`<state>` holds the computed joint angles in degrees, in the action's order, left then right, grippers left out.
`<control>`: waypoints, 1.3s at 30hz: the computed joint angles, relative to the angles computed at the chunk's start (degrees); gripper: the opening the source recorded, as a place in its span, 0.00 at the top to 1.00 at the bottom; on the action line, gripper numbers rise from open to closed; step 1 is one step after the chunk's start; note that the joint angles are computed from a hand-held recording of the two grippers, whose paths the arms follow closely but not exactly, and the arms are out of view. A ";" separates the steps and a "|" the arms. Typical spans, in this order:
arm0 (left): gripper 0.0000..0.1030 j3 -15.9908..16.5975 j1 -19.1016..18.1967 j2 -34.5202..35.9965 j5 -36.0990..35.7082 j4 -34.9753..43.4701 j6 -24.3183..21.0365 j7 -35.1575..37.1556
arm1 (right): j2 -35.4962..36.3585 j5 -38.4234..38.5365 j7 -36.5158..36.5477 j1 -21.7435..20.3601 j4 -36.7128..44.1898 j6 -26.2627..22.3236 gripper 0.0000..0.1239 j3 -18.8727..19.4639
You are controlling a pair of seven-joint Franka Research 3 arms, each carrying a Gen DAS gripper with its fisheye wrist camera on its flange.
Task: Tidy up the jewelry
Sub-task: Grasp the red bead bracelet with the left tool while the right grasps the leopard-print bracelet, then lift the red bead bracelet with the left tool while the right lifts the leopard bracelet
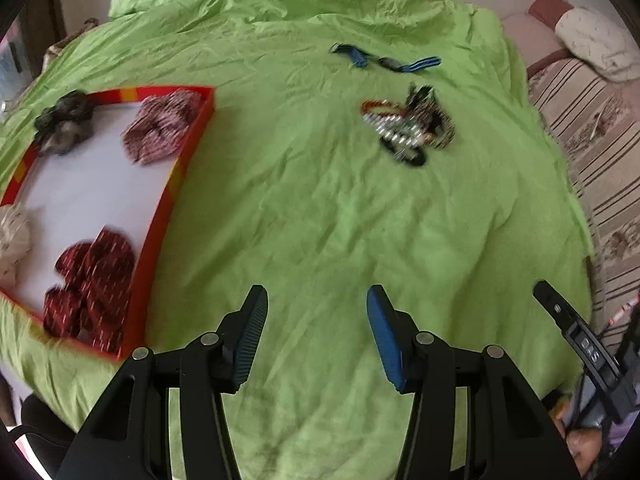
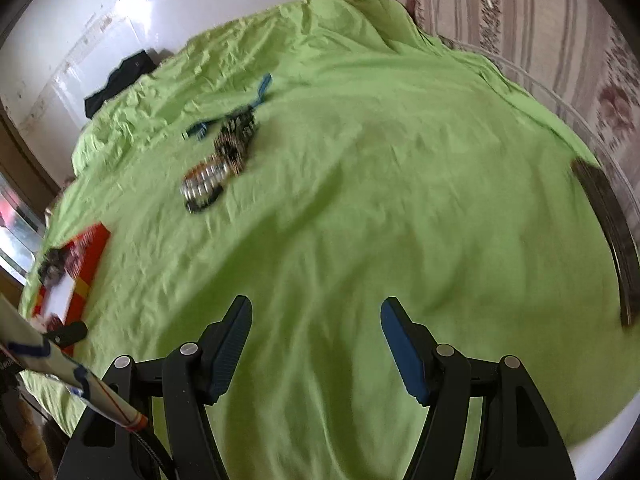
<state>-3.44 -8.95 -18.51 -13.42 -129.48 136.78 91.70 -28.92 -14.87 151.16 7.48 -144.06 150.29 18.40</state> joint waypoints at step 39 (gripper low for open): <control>0.93 -12.61 8.35 33.02 -7.65 35.78 -3.38 3.53 | 23.25 23.70 -29.50 9.41 16.26 19.10 0.96 -13.48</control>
